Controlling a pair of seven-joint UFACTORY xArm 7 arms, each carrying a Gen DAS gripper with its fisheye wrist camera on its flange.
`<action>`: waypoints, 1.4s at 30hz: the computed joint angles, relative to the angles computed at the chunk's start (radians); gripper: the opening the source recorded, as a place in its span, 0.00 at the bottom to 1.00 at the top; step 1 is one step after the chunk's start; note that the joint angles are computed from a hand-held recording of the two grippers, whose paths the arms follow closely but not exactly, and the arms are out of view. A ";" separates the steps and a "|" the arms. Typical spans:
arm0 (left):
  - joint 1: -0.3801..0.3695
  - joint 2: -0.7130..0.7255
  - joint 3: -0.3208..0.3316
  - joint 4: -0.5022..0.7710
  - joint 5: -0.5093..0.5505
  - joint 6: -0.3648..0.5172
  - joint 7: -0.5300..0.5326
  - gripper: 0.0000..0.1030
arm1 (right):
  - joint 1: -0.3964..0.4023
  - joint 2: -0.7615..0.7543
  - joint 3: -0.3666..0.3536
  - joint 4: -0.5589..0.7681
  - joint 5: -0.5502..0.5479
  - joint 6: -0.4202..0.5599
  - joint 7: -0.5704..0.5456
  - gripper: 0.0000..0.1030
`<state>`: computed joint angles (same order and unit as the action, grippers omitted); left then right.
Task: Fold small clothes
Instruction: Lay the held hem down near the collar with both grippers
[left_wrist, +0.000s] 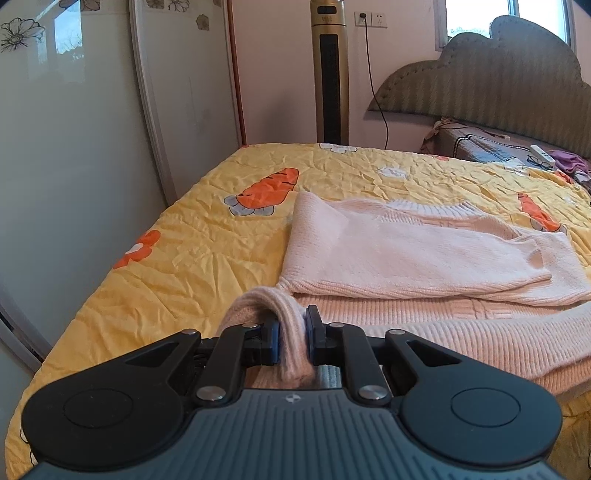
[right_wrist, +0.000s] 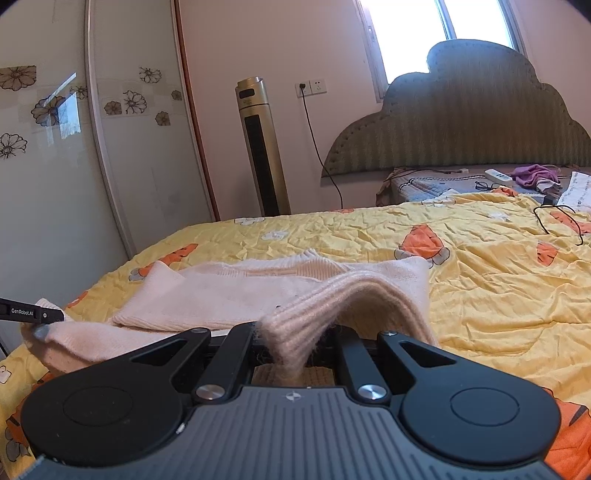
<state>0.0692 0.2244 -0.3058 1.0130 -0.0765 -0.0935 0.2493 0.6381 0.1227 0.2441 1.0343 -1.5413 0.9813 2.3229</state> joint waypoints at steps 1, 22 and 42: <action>-0.025 0.005 0.026 0.010 0.006 0.004 -0.008 0.13 | -0.002 0.003 -0.002 0.003 -0.003 -0.002 0.000 0.10; -0.257 0.127 0.248 0.258 0.114 0.107 -0.125 0.13 | -0.076 0.031 -0.054 0.068 -0.053 -0.092 -0.049 0.10; -0.366 0.311 0.341 0.540 0.219 0.214 -0.236 0.13 | -0.130 0.086 -0.103 0.121 -0.096 -0.165 -0.030 0.10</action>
